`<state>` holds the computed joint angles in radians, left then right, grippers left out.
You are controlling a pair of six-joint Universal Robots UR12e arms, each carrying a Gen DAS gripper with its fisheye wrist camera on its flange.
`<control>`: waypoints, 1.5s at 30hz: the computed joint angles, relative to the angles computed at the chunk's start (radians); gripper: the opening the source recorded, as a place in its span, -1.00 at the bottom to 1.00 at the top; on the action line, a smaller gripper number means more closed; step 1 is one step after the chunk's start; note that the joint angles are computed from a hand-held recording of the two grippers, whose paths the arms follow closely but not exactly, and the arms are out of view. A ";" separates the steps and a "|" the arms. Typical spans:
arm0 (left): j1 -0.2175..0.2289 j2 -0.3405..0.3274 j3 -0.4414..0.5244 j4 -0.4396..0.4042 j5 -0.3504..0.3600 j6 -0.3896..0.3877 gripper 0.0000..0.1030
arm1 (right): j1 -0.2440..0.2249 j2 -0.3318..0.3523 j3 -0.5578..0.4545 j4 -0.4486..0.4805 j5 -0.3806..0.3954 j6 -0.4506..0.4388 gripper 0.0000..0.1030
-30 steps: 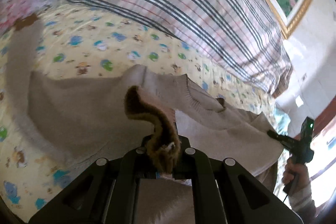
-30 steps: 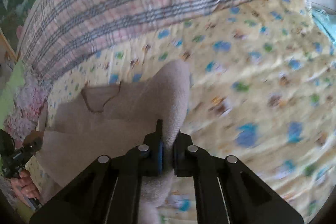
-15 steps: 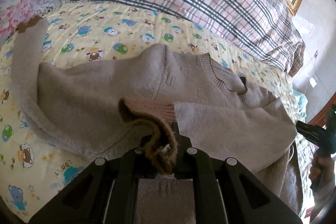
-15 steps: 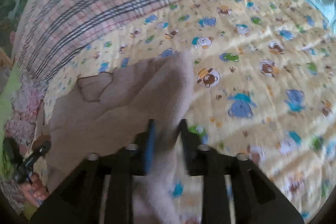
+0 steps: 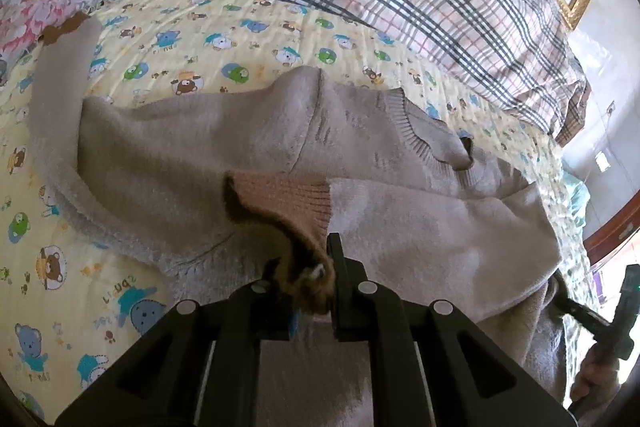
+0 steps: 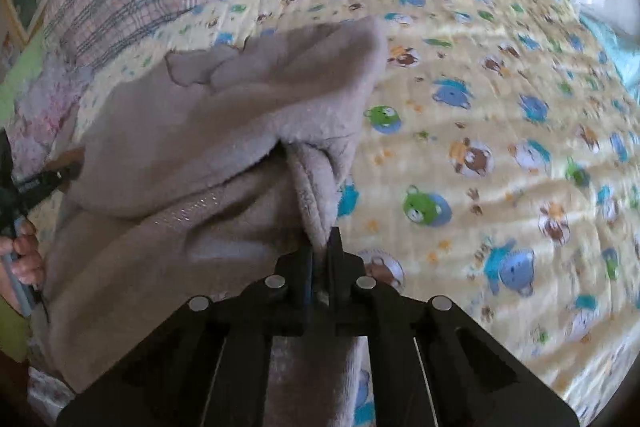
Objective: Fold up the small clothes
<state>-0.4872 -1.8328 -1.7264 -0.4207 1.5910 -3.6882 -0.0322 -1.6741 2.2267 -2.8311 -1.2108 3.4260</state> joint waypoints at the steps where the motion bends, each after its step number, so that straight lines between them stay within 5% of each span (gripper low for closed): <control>1: -0.001 0.002 -0.001 -0.001 0.000 0.004 -0.81 | -0.006 -0.022 0.011 -0.004 0.001 0.011 -0.89; 6: -0.005 0.004 0.000 -0.021 -0.014 0.026 -0.81 | -0.075 -0.133 0.080 0.078 0.046 -0.009 -0.90; 12: -0.010 -0.002 0.004 -0.084 -0.010 0.059 -0.67 | -0.083 -0.122 0.102 0.098 0.079 0.036 -0.87; 16: -0.001 0.018 -0.017 -0.090 -0.020 0.066 -0.15 | -0.075 -0.123 0.074 0.071 0.034 0.094 -0.23; 19: 0.007 0.039 -0.040 -0.085 -0.028 0.074 -0.12 | -0.073 -0.114 0.049 0.038 0.040 0.098 -0.13; 24: 0.030 0.087 -0.092 -0.064 -0.041 0.049 -0.08 | -0.040 -0.061 -0.003 -0.041 0.087 0.128 -0.13; 32: 0.089 0.141 -0.136 -0.025 0.020 -0.061 0.27 | 0.053 0.044 -0.075 -0.083 0.168 0.132 -0.13; 38: 0.129 0.128 -0.107 -0.068 0.117 -0.101 0.39 | 0.100 0.097 -0.113 -0.104 0.222 0.146 -0.13; 45: 0.231 0.093 -0.088 -0.056 0.089 -0.196 0.41 | 0.121 0.116 -0.122 -0.126 0.266 0.162 -0.13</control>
